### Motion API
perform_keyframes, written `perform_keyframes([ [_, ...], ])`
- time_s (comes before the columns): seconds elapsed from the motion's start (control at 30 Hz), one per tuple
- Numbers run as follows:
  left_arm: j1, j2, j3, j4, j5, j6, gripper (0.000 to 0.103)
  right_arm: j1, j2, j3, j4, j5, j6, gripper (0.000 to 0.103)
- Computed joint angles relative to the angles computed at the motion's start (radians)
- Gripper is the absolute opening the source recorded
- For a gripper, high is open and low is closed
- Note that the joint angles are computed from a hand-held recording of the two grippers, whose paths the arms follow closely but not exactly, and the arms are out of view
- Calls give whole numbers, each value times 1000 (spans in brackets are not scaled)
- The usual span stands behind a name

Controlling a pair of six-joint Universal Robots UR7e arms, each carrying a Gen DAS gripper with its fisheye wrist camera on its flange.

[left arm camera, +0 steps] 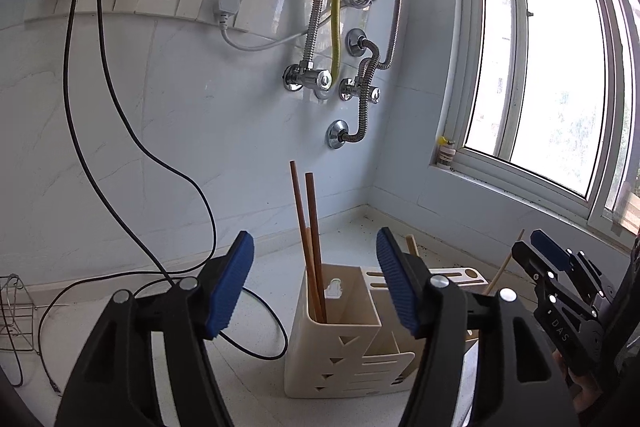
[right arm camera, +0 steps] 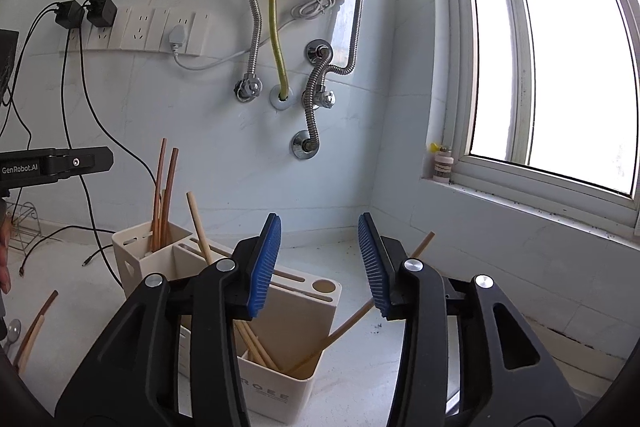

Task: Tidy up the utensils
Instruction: 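Open both grippers to release the chopsticks in the holder, then withdraw both tools from the holder back toward the remaining utensils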

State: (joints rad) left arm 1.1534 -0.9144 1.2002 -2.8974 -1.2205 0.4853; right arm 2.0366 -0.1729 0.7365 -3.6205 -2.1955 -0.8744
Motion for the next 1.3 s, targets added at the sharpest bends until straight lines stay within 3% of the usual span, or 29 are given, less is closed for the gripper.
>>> perform_keyframes([
  [0.1,-5,-27,24,2,29,3,77,9,-7,10,-3,-16,13,43],
  [0.2,-8,-58,59,-20,63,0,83,18,-14,21,-2,-21,31,51],
  [0.33,-7,-107,107,-30,104,-10,88,30,-25,40,25,-46,84,52],
  [0.37,-6,-121,120,-31,112,-18,90,33,-29,47,27,-48,100,54],
  [0.43,-5,-146,142,-29,136,-40,93,37,-41,74,20,-40,132,71],
  [0.5,-3,-171,163,-35,157,-64,96,44,-47,88,20,-38,152,71],
  [0.6,0,-212,192,-16,181,-103,97,51,-51,103,25,-23,159,82],
  [1.0,6,-344,306,-51,297,-153,97,81,-56,138,72,3,228,95],
  [1.3,-3,-416,381,-13,367,-149,97,101,-67,166,184,32,281,95],
])
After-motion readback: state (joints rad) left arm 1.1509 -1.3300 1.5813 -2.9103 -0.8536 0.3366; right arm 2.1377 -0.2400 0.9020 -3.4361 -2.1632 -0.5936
